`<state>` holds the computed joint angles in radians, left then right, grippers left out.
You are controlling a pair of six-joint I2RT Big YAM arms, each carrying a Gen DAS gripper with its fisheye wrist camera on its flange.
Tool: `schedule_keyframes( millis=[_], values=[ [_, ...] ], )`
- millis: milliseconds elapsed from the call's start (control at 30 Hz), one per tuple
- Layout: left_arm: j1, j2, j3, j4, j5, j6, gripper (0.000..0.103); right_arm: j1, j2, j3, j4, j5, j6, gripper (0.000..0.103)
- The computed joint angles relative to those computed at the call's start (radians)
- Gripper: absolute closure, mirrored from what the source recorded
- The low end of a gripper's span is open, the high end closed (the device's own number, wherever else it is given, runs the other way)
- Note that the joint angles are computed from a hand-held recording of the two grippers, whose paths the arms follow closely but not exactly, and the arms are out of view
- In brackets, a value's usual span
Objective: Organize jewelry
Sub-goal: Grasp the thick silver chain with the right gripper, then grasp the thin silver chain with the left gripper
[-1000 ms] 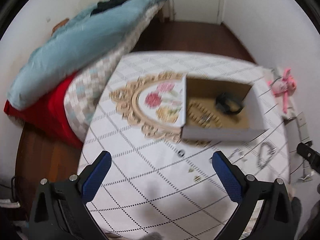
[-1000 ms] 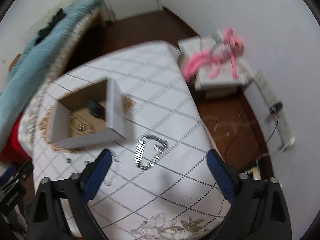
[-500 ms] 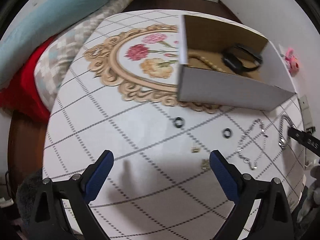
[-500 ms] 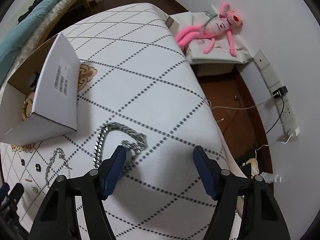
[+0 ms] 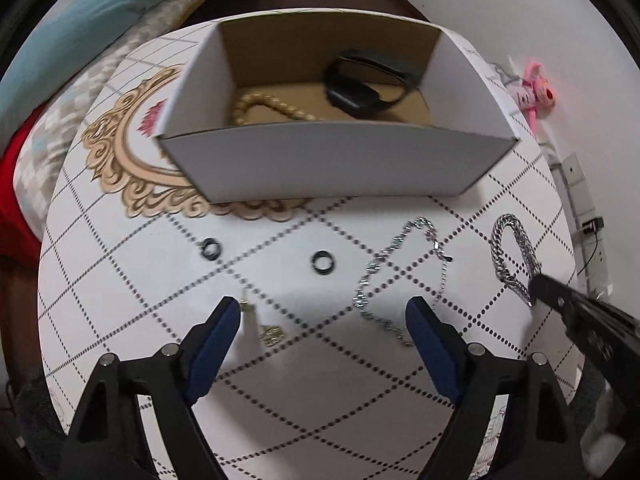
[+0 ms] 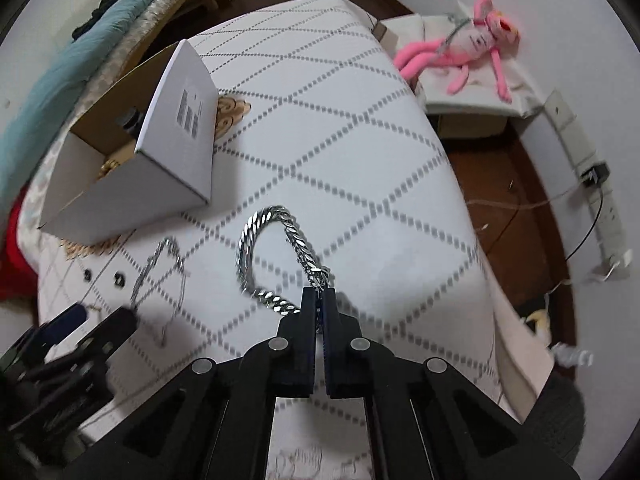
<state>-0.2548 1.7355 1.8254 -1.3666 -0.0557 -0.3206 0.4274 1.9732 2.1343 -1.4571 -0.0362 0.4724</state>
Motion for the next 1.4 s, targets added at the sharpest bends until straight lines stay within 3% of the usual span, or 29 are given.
schedule_keyframes(
  millis=[67, 133, 267, 300, 333, 400, 533, 900, 967, 1067, 1100, 1133, 1167, 1267, 1300, 1400],
  values=[
    [-0.013, 0.015, 0.011, -0.007, -0.028, 0.011, 0.020, -0.006, -0.028, -0.043, 0.025, -0.022, 0.010, 0.100],
    [-0.020, 0.027, 0.017, -0.014, -0.035, 0.015, 0.032, -0.012, -0.051, -0.081, 0.055, -0.050, 0.018, 0.100],
    [-0.017, 0.033, 0.024, 0.000, -0.024, 0.027, 0.043, -0.018, -0.073, -0.103, 0.083, -0.080, 0.030, 0.100],
    [-0.018, 0.034, 0.026, 0.003, -0.024, 0.032, 0.056, -0.020, -0.074, -0.101, 0.085, -0.084, 0.030, 0.100],
    [-0.019, 0.035, 0.032, 0.008, -0.023, 0.043, 0.077, -0.021, -0.073, -0.094, 0.084, -0.082, 0.028, 0.100],
    [-0.015, 0.041, 0.044, 0.003, -0.006, 0.055, 0.100, -0.020, -0.072, -0.082, 0.085, -0.083, 0.031, 0.100],
    [0.010, 0.040, 0.045, 0.019, 0.060, 0.048, 0.103, -0.023, -0.072, -0.064, 0.088, -0.097, 0.041, 0.100],
    [0.058, -0.066, -0.001, 0.057, 0.152, 0.037, 0.103, -0.035, -0.096, -0.030, 0.109, -0.140, 0.053, 0.101],
    [0.072, -0.082, -0.020, 0.075, 0.213, 0.022, 0.103, -0.035, -0.099, -0.031, 0.113, -0.138, 0.050, 0.101],
    [0.074, -0.051, -0.018, 0.075, 0.265, -0.038, 0.097, -0.035, -0.105, -0.052, 0.123, -0.133, 0.053, 0.101],
    [0.074, -0.042, -0.017, 0.073, 0.273, -0.054, 0.087, -0.036, -0.109, -0.066, 0.130, -0.136, 0.058, 0.101],
    [0.071, -0.030, -0.018, 0.070, 0.272, -0.069, 0.073, -0.037, -0.113, -0.079, 0.135, -0.137, 0.061, 0.101],
    [0.065, -0.022, -0.021, 0.072, 0.270, -0.075, 0.069, -0.036, -0.117, -0.094, 0.140, -0.131, 0.064, 0.101],
    [0.038, 0.010, -0.003, 0.043, 0.223, -0.054, 0.068, -0.039, -0.127, -0.130, 0.151, -0.129, 0.074, 0.101],
    [0.021, 0.008, 0.000, 0.057, 0.173, -0.032, 0.063, -0.040, -0.130, -0.142, 0.154, -0.127, 0.077, 0.101],
    [-0.024, 0.040, 0.040, 0.020, 0.058, 0.036, 0.063, -0.044, -0.132, -0.163, 0.160, -0.126, 0.091, 0.101]
  ],
)
